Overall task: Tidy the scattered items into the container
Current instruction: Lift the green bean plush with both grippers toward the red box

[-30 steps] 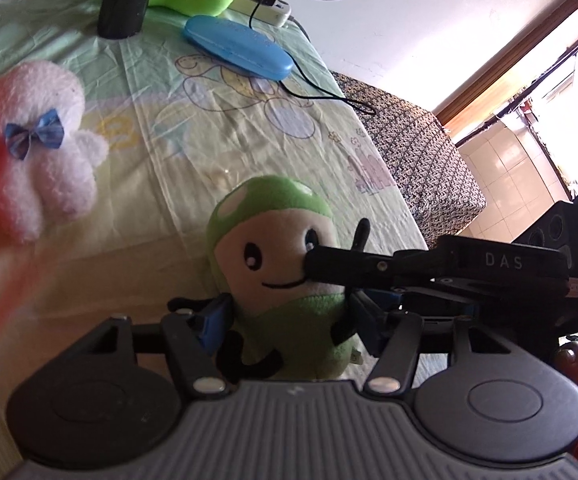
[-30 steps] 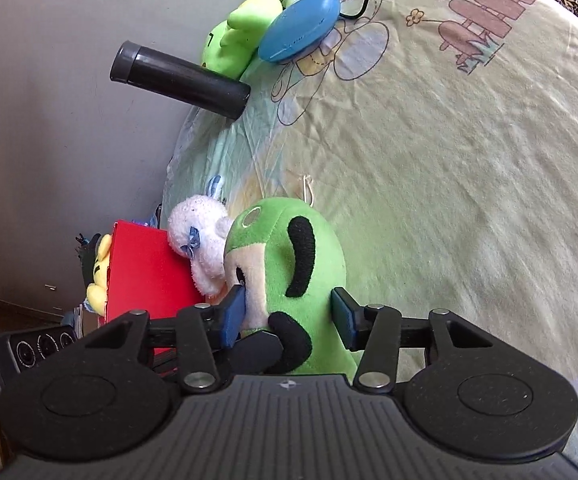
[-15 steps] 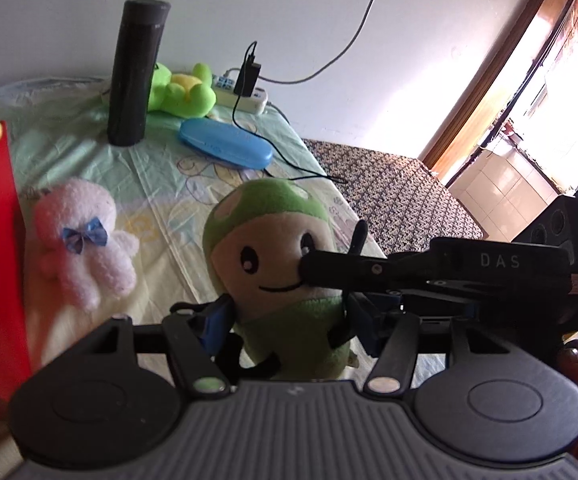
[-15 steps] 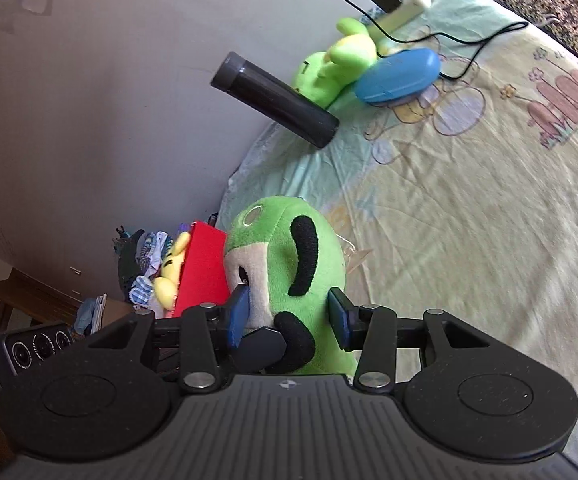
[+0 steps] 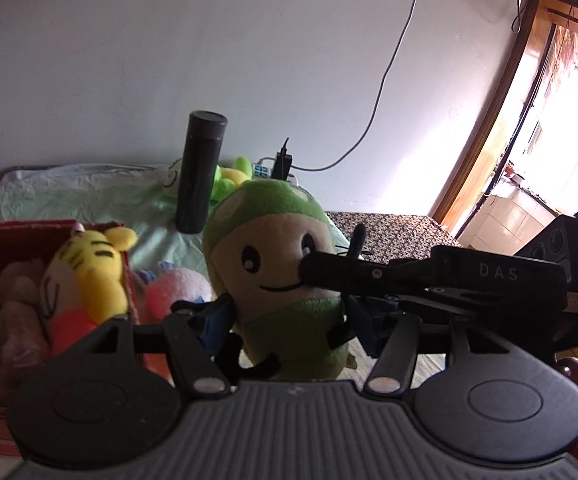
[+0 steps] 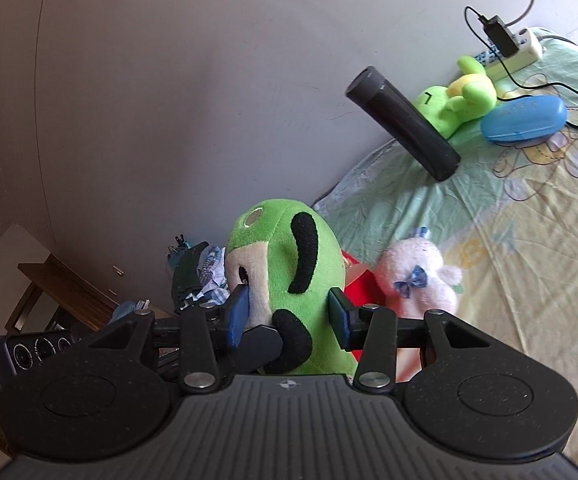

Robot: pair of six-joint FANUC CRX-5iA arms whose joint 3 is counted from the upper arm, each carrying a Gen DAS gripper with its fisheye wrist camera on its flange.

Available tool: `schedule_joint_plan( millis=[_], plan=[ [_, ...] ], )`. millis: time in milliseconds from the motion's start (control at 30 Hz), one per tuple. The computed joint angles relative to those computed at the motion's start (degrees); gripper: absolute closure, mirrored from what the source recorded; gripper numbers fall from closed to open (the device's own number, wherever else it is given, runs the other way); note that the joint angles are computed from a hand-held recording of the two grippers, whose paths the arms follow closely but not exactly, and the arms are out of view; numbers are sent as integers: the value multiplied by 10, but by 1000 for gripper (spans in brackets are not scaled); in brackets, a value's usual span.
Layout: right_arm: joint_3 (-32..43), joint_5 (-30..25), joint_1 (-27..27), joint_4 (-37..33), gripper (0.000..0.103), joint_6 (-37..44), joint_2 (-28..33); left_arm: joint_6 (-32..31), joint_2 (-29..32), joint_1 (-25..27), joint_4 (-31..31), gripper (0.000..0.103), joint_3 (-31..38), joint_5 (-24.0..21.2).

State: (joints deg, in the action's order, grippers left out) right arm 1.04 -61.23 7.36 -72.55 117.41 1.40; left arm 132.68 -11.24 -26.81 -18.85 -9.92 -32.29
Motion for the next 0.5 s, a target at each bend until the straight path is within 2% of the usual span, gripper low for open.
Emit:
schedule_joint_plan(
  millis=[167, 333, 500],
  plan=[
    [-8, 65, 71, -3, 57, -2, -18, -74, -89, 58, 47, 42, -70, 7],
    [-8, 137, 152, 10, 57, -17, -18, -218, -176, 154, 172, 42, -161, 20],
    [-11, 206, 225, 28, 57, -44, -8, -365, -234, 244, 295, 42, -231, 7]
  ],
)
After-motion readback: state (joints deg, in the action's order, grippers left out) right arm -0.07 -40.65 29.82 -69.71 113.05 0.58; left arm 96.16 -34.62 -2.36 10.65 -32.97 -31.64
